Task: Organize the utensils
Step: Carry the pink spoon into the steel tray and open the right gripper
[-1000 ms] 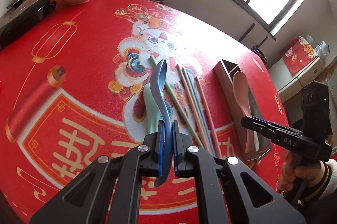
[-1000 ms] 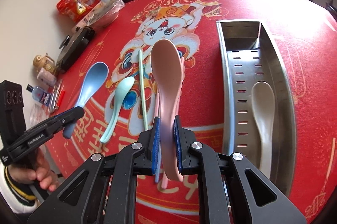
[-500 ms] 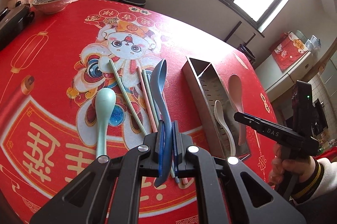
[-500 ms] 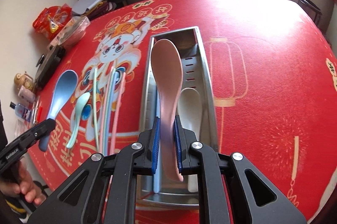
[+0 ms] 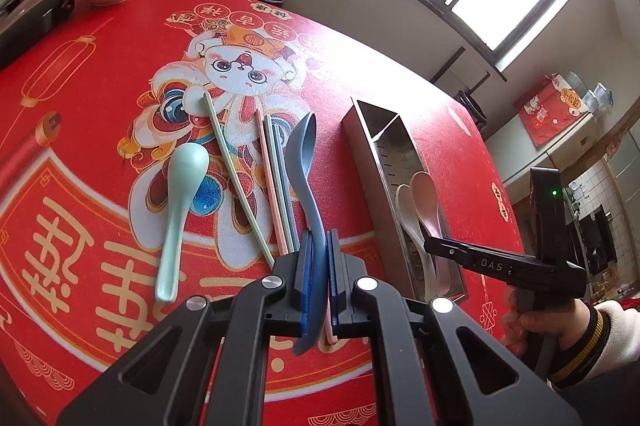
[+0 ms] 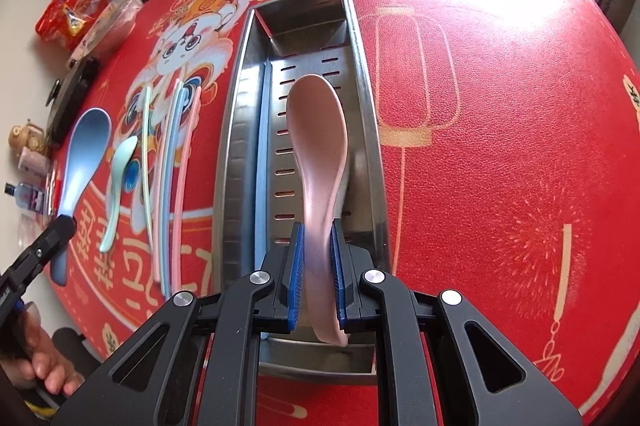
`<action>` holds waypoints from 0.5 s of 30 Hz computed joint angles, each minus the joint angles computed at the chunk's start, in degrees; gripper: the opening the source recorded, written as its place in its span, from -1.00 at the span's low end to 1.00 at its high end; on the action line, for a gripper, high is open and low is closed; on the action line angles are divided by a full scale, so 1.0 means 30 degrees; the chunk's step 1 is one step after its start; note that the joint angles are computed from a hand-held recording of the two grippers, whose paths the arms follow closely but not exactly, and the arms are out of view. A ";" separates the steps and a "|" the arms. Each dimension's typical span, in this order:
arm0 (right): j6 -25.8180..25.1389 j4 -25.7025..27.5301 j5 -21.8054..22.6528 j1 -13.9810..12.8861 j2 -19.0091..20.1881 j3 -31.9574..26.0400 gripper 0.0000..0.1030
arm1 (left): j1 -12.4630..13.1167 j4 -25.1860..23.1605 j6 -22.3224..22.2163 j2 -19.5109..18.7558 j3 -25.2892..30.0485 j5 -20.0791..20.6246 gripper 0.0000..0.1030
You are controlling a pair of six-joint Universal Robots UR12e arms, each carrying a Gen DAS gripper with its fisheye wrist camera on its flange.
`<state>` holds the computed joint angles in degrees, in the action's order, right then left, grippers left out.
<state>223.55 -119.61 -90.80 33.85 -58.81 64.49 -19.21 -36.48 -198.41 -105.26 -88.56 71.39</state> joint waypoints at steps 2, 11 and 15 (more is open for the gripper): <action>0.0152 0.0224 0.0228 -0.0036 0.0001 0.0008 -0.75 | -0.0005 0.0090 0.0011 -0.0004 -0.0017 -0.0099 -0.87; 0.0561 -0.0004 0.0501 -0.0078 -0.0036 0.0161 -0.72 | -0.0006 0.0068 0.0214 0.0023 0.0012 -0.0296 -0.87; 0.0445 -0.0038 0.0269 -0.0019 -0.0036 0.0103 -0.71 | 0.0006 0.0085 0.0208 0.0067 -0.0024 -0.0344 -0.87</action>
